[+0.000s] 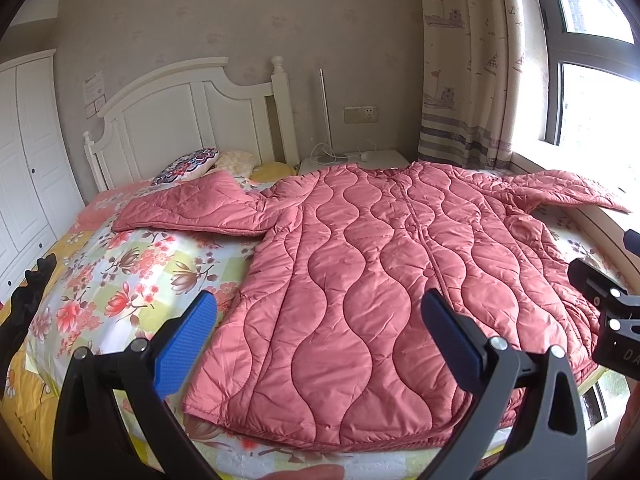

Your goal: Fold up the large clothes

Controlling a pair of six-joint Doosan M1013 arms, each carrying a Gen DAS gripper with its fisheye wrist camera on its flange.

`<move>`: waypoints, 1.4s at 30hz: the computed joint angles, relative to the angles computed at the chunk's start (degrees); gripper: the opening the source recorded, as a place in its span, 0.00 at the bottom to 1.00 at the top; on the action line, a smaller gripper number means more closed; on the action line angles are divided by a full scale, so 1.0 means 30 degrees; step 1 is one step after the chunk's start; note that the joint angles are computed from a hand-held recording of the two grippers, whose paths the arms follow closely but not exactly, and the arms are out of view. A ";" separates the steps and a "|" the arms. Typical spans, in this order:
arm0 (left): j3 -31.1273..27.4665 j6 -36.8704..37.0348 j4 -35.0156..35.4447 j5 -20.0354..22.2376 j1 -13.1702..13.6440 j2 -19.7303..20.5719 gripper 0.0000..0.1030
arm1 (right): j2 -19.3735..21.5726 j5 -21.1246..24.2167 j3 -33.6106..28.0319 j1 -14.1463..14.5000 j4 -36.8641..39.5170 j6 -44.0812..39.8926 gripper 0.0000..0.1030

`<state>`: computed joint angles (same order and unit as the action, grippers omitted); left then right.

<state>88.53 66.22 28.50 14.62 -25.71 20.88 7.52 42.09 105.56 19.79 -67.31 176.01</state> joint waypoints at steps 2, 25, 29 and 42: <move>-0.0158 0.0540 -0.0465 0.0061 -0.0042 0.0198 0.98 | 0.0060 -0.0083 -0.0019 -0.0076 0.0212 -0.0177 0.96; -1.3369 0.5909 -0.5727 0.9741 0.0404 0.9173 0.98 | 0.2547 -0.3098 -0.1651 -0.5561 0.9434 -0.4559 0.96; -1.4768 0.6672 -0.8075 1.1113 0.0944 1.0338 0.98 | 0.2142 -0.6069 -0.0782 -0.7747 1.0342 -0.1424 0.96; -1.4725 0.6883 -0.8890 1.0899 0.1131 1.0347 0.98 | 0.3806 -0.7278 -0.1237 -1.1028 0.0496 1.6200 0.34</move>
<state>44.35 86.87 1.83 47.31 -22.32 51.92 18.94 20.26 101.84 -13.30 -65.82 224.61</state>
